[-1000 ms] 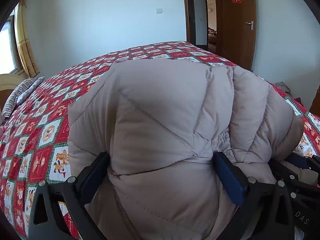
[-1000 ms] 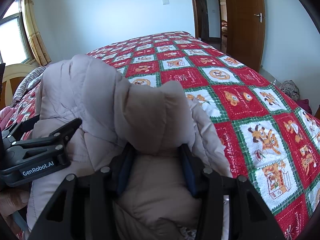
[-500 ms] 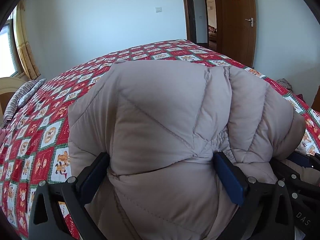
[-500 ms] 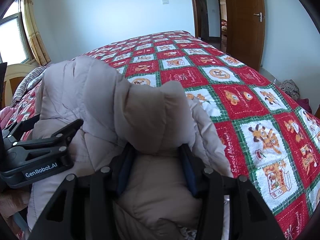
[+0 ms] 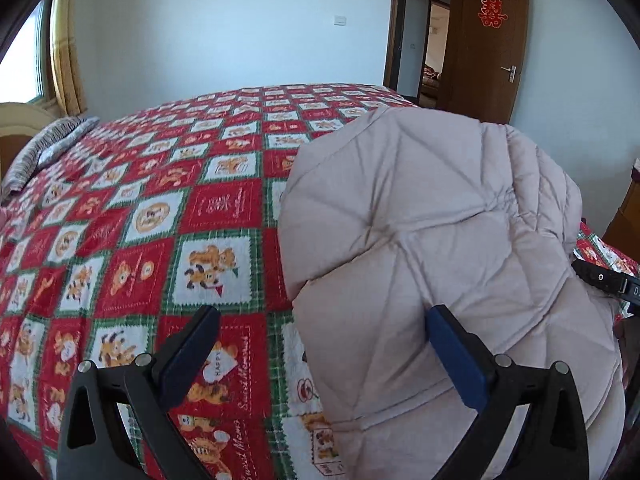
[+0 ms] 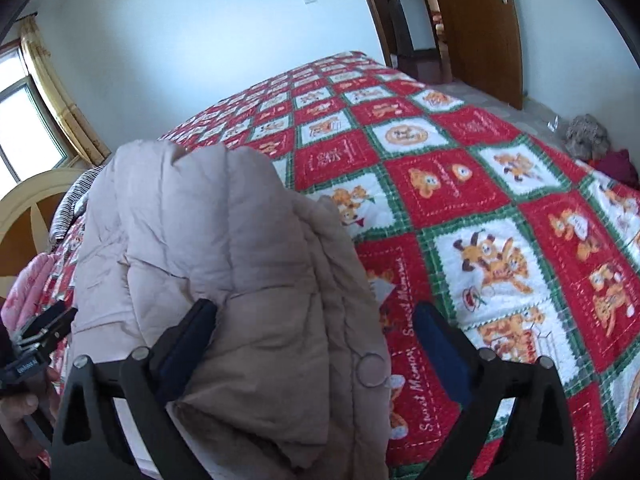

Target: Fold large clothes

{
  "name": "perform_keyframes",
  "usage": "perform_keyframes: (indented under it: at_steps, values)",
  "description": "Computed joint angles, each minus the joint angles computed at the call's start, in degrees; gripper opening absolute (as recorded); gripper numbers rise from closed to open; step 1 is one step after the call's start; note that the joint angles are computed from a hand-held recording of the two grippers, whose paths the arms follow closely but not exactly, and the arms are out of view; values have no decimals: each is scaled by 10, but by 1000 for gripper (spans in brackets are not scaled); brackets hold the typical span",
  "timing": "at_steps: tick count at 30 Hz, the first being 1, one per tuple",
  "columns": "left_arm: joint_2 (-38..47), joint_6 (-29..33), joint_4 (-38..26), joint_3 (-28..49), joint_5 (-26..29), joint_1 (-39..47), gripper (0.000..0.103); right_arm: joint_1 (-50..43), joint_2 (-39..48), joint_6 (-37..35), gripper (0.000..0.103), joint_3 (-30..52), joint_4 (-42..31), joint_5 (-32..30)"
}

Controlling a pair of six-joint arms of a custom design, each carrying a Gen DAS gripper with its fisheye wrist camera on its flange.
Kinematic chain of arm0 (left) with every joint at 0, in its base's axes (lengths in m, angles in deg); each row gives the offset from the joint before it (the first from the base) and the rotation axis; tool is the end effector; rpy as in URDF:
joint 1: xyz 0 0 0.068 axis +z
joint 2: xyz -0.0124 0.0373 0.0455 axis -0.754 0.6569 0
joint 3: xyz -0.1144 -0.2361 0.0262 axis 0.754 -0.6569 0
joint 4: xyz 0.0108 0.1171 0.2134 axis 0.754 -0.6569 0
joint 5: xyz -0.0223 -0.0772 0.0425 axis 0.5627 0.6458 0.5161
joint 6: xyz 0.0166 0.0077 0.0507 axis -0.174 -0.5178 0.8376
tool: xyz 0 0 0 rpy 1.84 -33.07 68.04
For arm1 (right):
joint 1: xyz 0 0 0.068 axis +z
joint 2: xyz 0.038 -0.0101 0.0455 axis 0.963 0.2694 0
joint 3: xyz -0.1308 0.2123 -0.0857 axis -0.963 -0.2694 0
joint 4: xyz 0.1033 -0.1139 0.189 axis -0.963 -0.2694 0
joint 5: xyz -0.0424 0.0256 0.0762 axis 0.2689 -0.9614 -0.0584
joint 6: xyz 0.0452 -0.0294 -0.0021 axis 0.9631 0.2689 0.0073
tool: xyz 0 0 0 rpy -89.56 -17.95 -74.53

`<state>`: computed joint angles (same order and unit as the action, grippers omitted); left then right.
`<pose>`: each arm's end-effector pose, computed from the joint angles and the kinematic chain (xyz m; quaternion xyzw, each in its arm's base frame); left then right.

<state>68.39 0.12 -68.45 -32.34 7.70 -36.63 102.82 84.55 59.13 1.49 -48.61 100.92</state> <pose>0.2124 0.0339 0.1450 0.0942 0.9173 -0.0678 0.3810 0.1731 0.0858 0.1532 0.1129 0.9132 0.1316 0.3687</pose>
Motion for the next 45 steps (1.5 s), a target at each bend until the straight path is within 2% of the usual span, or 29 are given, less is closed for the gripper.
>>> perform_keyframes:
  at_steps: [1,4,6,7,9,10,13,16,20,23,25,27,29,30,32,34,36,39,42,45]
  values:
    - [10,-8,4,0,7,3,102,-2,8,-3,100,1,4,-9]
    - [27,-69,34,-9,-30,-39,102,17,38,-11,93,10,23,-16]
    - [47,-99,50,-9,-43,-60,102,17,55,-17,92,15,31,-25]
    - [60,-103,51,-4,-32,-57,102,0,65,-19,92,16,36,-52]
    - [92,-98,30,20,3,-39,102,-65,82,-15,92,-3,81,-154]
    - [105,-83,19,30,23,-28,102,-75,84,-17,92,-15,100,-171]
    - [112,-39,-12,46,79,17,102,-66,82,-25,92,-35,131,-160]
    - [102,-39,7,22,120,63,102,-56,83,-22,92,-52,160,-147]
    - [128,-73,-7,30,140,48,102,-39,99,-16,92,-43,165,-120]
    - [175,-98,-2,53,165,33,102,-43,96,-17,91,-36,154,-128]
    - [193,-108,-3,61,180,30,102,-52,100,-24,80,-35,160,-154]
    - [169,-111,-10,49,182,18,102,-46,93,-24,56,-41,170,-168]
    - [119,-106,-23,25,180,6,99,-9,73,-27,42,-48,176,-139]
    - [75,-101,-24,6,160,-10,92,8,65,-25,38,-50,175,-122]
    - [-16,-92,-67,-12,106,-48,80,24,46,-13,32,-59,186,-114]
    - [-75,-81,-132,-7,89,-53,73,43,25,0,29,-70,195,-109]
    - [-134,-57,-193,-5,95,-34,60,76,-1,17,27,-72,190,-86]
    - [-260,8,-289,-16,103,21,58,114,-18,54,27,-74,199,-78]
    - [-330,107,-403,6,156,132,55,166,4,81,27,-59,214,-59]
    - [-339,263,-520,41,224,291,55,214,50,101,27,-31,235,-48]
